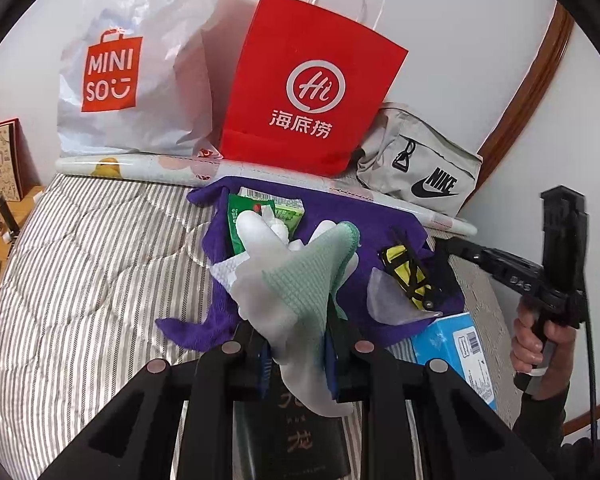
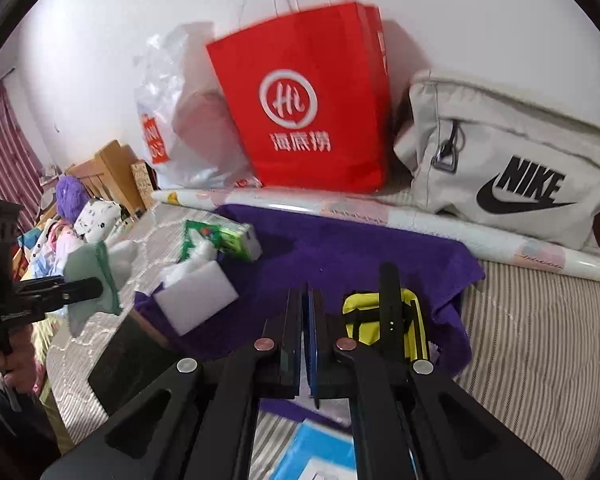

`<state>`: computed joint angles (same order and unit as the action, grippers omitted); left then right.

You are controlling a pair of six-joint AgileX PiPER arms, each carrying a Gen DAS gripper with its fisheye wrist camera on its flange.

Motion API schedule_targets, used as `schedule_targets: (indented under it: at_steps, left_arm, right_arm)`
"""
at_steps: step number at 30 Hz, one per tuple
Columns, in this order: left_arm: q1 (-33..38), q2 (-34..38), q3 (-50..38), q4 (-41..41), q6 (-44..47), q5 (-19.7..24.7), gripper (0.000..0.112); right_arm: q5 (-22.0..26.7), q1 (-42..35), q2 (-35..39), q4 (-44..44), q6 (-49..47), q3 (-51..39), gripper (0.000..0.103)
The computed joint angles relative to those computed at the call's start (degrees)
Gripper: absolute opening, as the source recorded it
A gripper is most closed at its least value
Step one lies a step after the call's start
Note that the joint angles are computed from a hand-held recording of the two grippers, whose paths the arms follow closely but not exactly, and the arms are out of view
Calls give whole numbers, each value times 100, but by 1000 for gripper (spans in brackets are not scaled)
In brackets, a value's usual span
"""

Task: Organize soft objects
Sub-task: 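Lower both items onto the purple towel and open both tools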

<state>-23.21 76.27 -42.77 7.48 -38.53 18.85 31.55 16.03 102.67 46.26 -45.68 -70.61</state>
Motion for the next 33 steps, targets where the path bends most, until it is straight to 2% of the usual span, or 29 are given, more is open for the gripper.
schedule_targets:
  at_steps: [5,8,12,14,15,19,23,33]
  left_arm:
    - [152,354,-159,-557,647,-128,20]
    - [145,567,-321,-773,948,-137,20]
    - [86,852,-590,-932,1222,-69,20]
    - [87,1024,-750,-1059,1380,-25,20]
    - [98,1114,-828,-1151,1474,-11,20]
    - [111,1496,-1212,-1650,2028,83,20]
    - [-17,1926,-1812,-1382,1893,347,20]
    - [-205,2904,-3014,-1008,1704,1001,20]
  right_arm:
    - [164,55,732,-528,652,-572,3]
    - [45,139,910,-867,926,-692,4]
    - [185,102,1125,-1128,1202,-920,8]
    - [228,77,1134,-1248,1280,-932,13]
    - [301,74,1140,-1419,1397,-958,20]
    - [195,61,915,-1769,1520,-675,38]
    - [-115,28,520,-2120,1808,-213,38]
    - [-516,-191,-345,-1233,936,875,40]
